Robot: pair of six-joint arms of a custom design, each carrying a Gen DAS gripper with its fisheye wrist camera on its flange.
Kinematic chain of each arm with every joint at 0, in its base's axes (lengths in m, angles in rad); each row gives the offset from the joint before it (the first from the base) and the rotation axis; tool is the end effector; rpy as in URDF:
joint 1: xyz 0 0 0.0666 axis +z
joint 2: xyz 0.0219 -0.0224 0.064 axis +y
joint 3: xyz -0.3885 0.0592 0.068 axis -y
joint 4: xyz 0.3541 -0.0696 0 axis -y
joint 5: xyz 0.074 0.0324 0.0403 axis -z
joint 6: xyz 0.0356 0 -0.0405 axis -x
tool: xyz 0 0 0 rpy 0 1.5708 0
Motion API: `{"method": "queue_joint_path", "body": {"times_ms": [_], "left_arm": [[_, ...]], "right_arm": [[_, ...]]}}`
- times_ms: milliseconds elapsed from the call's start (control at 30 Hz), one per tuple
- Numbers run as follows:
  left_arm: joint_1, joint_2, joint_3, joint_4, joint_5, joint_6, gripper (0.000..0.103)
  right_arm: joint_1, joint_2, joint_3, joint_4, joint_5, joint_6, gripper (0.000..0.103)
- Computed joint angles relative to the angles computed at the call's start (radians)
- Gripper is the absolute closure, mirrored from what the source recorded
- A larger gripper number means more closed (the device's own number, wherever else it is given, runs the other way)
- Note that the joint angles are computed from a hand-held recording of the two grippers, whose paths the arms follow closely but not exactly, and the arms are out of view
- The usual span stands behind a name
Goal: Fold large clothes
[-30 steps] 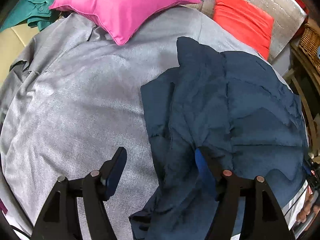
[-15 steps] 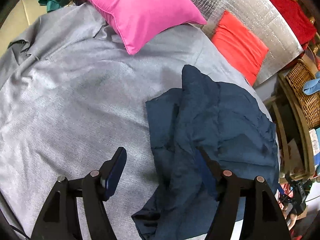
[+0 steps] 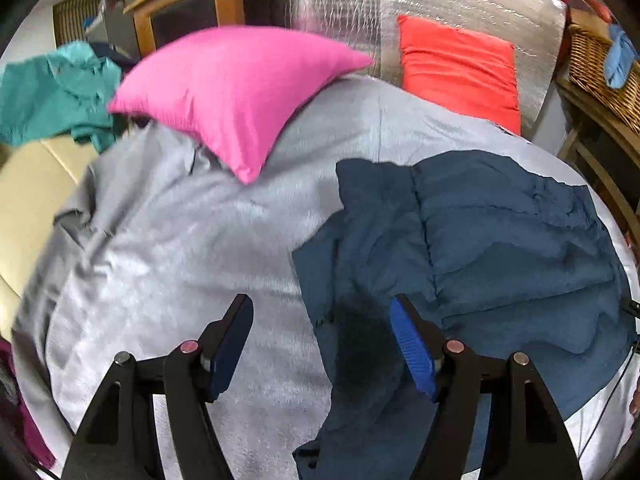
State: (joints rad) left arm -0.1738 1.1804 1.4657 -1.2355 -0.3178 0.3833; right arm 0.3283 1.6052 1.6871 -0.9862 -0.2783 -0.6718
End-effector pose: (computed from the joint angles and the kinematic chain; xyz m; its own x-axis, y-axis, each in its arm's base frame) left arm 0.3360 -0.0481 0.5276 -0.7376 -0.2312 -0.6344 -0.3133 0.9495 0.0183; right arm 0.4919 0.1775 0.4603 -0.8754 0.3340 -0.3495 0.0946 0.8273 0.5538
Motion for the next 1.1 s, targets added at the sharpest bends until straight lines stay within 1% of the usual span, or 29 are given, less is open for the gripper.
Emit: {"method": "queue_joint_path", "body": {"times_ms": [67, 133, 167, 200, 233, 267, 300, 333, 433, 567, 633, 667, 700, 733, 767, 833, 867, 933, 967, 1000, 1100], "left_arm": [[-0.012, -0.007, 0.000, 0.009, -0.027, -0.013, 0.031], [-0.022, -0.009, 0.002, 0.016, -0.054, -0.021, 0.031], [-0.025, -0.009, 0.003, 0.018, -0.063, -0.024, 0.031], [-0.028, -0.010, 0.003, 0.021, -0.071, -0.026, 0.031], [-0.032, -0.011, 0.005, 0.020, -0.078, -0.027, 0.031], [-0.036, -0.011, 0.007, 0.019, -0.085, -0.026, 0.031], [-0.038, -0.012, 0.007, 0.020, -0.091, -0.026, 0.031], [-0.041, -0.012, 0.008, 0.020, -0.096, -0.027, 0.031], [-0.049, -0.013, 0.010, 0.017, -0.111, -0.027, 0.031], [-0.059, -0.013, 0.007, 0.016, -0.123, -0.027, 0.031], [-0.057, -0.009, 0.007, 0.013, -0.117, -0.032, 0.031], [-0.052, -0.006, 0.007, 0.009, -0.102, -0.032, 0.031], [-0.043, -0.003, 0.007, 0.004, -0.075, -0.032, 0.029], [-0.020, 0.002, 0.008, -0.006, -0.006, -0.027, 0.028], [0.000, 0.007, 0.007, -0.013, 0.049, -0.021, 0.028], [0.053, 0.016, 0.003, -0.022, 0.205, 0.011, 0.028], [0.083, 0.017, -0.004, -0.017, 0.297, 0.030, 0.028], [0.125, 0.019, -0.020, -0.003, 0.423, 0.061, 0.028], [0.142, 0.022, -0.027, -0.001, 0.468, 0.078, 0.028], [0.151, 0.024, -0.032, -0.002, 0.491, 0.091, 0.028], [0.168, 0.037, -0.046, -0.011, 0.528, 0.105, 0.028]], "right_arm": [[-0.008, 0.000, -0.007, 0.010, -0.013, -0.006, 0.016], [-0.014, 0.008, -0.005, -0.005, -0.007, -0.015, 0.005], [-0.022, 0.017, -0.007, -0.018, -0.031, -0.029, 0.001], [-0.031, 0.013, -0.031, 0.016, -0.063, -0.051, 0.000], [-0.034, 0.016, -0.026, 0.009, -0.070, -0.042, 0.000], [-0.036, 0.025, -0.007, -0.017, -0.077, -0.031, 0.001], [-0.037, 0.026, -0.005, -0.023, -0.083, -0.038, 0.001], [-0.038, 0.022, -0.015, -0.011, -0.089, -0.055, 0.001], [-0.038, 0.029, -0.005, -0.020, -0.085, -0.044, 0.001], [-0.033, 0.025, -0.006, -0.018, -0.076, -0.057, 0.001], [-0.032, 0.018, -0.008, -0.017, -0.077, -0.083, 0.002], [-0.032, 0.013, -0.003, -0.023, -0.075, -0.087, 0.005], [-0.031, 0.006, 0.001, -0.026, -0.070, -0.085, 0.007], [-0.030, -0.009, -0.002, -0.009, -0.056, -0.081, 0.007], [-0.030, -0.035, -0.018, 0.035, -0.045, -0.076, 0.007], [-0.035, -0.079, -0.052, 0.118, -0.037, -0.066, 0.007], [-0.038, -0.091, -0.059, 0.138, -0.029, -0.064, 0.007], [-0.047, -0.092, -0.066, 0.153, -0.038, -0.074, 0.007], [-0.054, -0.081, -0.068, 0.148, -0.066, -0.077, 0.007], [-0.062, -0.066, -0.066, 0.136, -0.092, -0.082, 0.010], [-0.082, -0.027, -0.073, 0.119, -0.151, -0.124, 0.020]]}}
